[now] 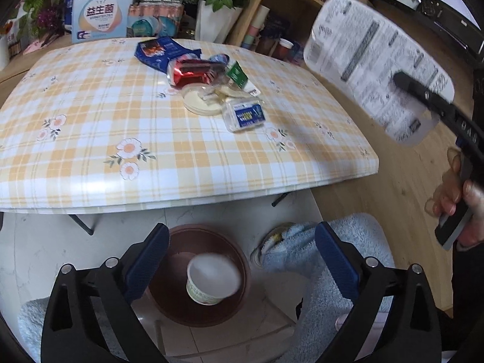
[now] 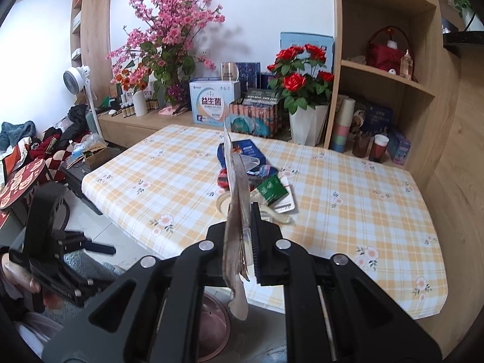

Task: Collect trash
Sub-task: 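Carry the bowl over the brown bin and open the left tool while the right tool holds the leaflet, then lower the leaflet into the brown bin and open the right tool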

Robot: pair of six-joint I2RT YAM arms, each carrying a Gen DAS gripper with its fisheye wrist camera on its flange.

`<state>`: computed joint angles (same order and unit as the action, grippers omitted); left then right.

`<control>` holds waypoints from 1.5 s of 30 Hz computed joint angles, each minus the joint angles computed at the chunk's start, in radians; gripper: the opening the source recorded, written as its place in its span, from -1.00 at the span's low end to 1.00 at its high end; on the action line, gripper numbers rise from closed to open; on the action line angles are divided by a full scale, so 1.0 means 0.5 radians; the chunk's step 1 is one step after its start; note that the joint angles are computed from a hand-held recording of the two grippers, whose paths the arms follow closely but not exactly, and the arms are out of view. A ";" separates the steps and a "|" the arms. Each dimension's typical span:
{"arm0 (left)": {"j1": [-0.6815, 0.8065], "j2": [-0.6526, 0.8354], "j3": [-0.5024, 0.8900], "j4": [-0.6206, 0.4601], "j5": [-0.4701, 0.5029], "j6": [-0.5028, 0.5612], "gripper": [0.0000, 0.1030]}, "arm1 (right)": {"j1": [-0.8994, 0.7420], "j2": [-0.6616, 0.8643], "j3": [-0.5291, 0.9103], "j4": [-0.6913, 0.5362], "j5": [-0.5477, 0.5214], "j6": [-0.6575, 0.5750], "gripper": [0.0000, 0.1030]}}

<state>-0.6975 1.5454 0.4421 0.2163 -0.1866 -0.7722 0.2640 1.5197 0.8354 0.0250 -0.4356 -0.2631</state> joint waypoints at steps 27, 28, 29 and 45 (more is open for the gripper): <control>-0.018 -1.331 -0.100 -1.274 -1.144 -0.165 0.89 | 0.173 0.034 -0.079 -0.264 -0.007 -0.058 -0.75; -0.022 -1.366 -0.110 -1.313 -1.159 -0.188 0.89 | 0.183 0.047 -0.082 -0.284 -0.001 -0.070 -0.75; -0.011 -1.393 -0.126 -1.321 -1.156 -0.188 0.89 | 0.187 0.054 -0.088 -0.294 -0.007 -0.079 -0.75; 0.213 -1.638 -0.312 -1.345 -1.014 -0.166 0.89 | 0.431 0.419 0.026 -0.539 0.053 -0.194 -0.75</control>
<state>-0.5912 0.7264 0.2860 -0.4562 -0.6938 -0.8553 0.4793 1.7291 0.8485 -0.2444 -0.4091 -0.3603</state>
